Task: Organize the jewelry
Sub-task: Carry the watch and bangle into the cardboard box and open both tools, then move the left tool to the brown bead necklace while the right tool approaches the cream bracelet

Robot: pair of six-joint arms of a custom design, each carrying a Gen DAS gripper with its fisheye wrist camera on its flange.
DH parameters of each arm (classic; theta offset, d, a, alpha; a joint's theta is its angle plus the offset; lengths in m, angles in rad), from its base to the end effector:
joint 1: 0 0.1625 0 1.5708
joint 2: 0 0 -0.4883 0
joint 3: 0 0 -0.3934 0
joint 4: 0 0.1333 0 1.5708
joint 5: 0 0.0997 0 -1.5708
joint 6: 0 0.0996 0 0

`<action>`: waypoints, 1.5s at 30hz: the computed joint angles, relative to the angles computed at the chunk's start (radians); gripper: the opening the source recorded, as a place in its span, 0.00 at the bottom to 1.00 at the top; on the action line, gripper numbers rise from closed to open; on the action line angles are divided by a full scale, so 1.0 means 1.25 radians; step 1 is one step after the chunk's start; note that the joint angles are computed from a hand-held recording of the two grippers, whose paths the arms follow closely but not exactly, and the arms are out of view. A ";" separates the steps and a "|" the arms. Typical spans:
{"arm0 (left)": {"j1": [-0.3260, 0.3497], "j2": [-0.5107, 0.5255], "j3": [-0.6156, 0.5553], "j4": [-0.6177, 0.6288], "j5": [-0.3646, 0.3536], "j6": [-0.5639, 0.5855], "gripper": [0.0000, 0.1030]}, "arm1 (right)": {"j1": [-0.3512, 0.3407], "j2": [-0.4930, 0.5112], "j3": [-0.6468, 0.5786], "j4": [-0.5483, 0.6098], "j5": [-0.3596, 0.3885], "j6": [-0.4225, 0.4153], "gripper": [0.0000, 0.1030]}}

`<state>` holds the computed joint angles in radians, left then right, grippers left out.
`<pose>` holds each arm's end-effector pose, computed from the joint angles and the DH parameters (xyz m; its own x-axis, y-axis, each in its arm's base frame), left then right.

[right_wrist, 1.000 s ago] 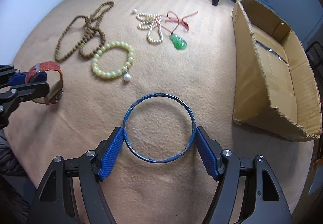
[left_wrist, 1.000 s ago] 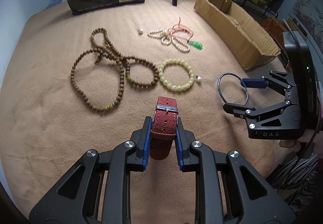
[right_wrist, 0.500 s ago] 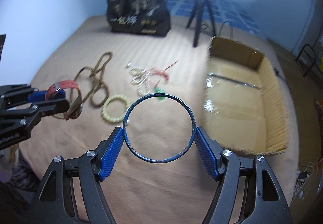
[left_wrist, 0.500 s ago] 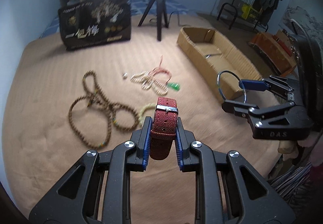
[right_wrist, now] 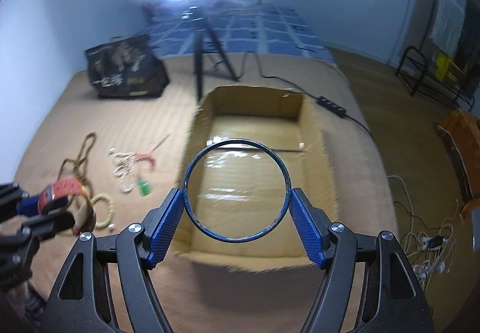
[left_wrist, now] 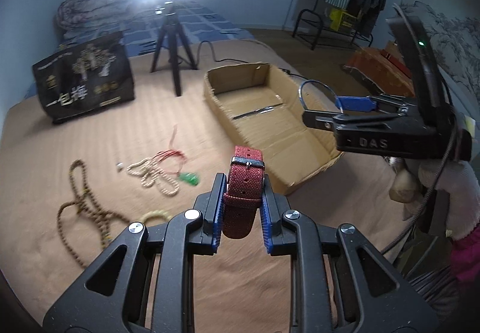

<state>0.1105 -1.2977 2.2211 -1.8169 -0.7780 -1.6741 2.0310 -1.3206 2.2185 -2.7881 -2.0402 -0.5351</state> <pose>-0.3779 -0.2474 0.2019 -0.8082 -0.1625 -0.5661 0.2845 0.7340 -0.6167 0.2961 -0.3986 0.2749 -0.5266 -0.6650 0.5296 -0.8024 0.5947 -0.0511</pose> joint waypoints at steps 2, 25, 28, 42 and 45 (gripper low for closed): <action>0.017 0.015 -0.003 -0.038 0.014 0.027 0.20 | -0.012 0.006 -0.012 -0.004 -0.002 0.005 0.70; 0.129 0.132 -0.013 -0.337 0.051 0.239 0.20 | -0.074 0.078 -0.088 -0.002 0.011 0.046 0.70; 0.128 0.136 -0.016 -0.340 0.057 0.250 0.20 | -0.075 0.078 -0.088 -0.005 0.015 0.050 0.70; 0.094 0.108 -0.025 -0.218 0.061 0.189 0.31 | -0.060 0.067 -0.079 -0.030 -0.009 0.057 0.72; 0.081 0.097 -0.027 -0.182 0.059 0.169 0.31 | -0.052 0.061 -0.075 -0.034 -0.018 0.057 0.72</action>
<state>0.2118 -1.1761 2.1876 -2.0450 -0.7037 -1.4627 1.9662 -1.2445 2.1254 -2.8304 -2.0620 -0.4643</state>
